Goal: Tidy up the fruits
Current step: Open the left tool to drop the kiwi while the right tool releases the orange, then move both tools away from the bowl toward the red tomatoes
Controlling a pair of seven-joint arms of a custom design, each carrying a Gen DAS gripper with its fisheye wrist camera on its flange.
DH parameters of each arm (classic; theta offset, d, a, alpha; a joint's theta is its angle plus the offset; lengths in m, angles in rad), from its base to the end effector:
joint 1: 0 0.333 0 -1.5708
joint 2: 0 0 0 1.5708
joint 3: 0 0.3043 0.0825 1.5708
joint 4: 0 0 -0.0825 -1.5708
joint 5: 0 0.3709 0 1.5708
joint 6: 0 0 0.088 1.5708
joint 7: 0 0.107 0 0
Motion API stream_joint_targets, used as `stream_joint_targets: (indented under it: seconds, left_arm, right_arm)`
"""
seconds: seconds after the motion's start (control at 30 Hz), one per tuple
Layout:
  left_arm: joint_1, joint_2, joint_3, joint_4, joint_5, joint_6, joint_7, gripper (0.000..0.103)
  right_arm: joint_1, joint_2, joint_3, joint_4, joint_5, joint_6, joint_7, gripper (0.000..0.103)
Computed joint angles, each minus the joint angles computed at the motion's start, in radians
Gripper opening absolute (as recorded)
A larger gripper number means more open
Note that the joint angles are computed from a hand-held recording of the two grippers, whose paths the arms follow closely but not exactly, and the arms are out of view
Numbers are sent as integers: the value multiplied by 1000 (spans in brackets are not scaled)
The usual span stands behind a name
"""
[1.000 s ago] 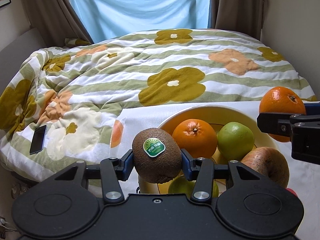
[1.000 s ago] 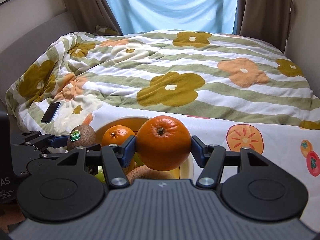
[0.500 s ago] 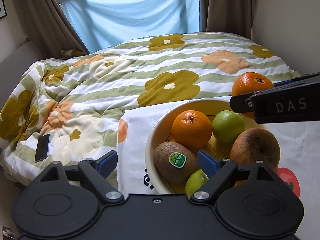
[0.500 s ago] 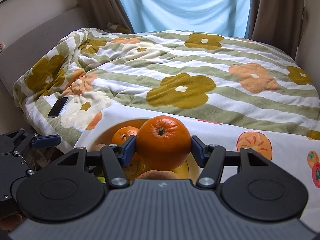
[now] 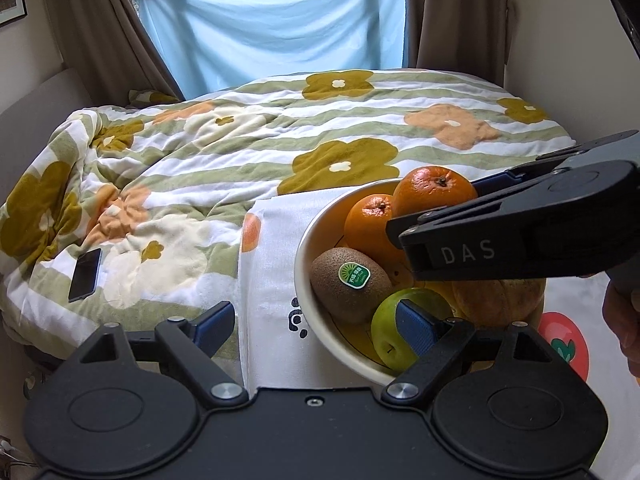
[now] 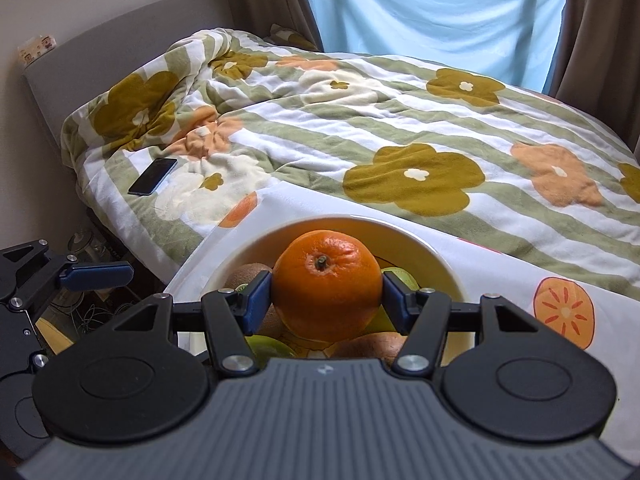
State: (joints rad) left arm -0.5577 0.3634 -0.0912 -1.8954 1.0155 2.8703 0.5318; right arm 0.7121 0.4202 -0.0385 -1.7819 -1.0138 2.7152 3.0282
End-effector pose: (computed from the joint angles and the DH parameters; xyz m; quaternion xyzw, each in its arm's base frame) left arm 0.4848 -0.4217 0.3611 -0.4737 0.7995 -0.2838 0.2366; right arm 0.5004 0.4418 0.3609 -0.6737 0.6326 -0.2398 0.2974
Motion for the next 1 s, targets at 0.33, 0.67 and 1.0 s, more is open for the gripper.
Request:
stream_joint_targets:
  seconds: [0.33, 0.67, 1.0]
  left_arm:
    - [-6, -9, 8, -8, 43, 9, -19, 91]
    - [-6, -40, -14, -25, 111, -17, -86, 91]
    - [-19, -99, -68, -51, 170, -90, -177, 91]
  right_arm:
    - [57, -46, -41, -43, -218, -42, 202, 103]
    - [-34, -136, 58, -140, -243, -77, 281, 103]
    - [-97, -336, 155, -329, -255, -145, 314, 103]
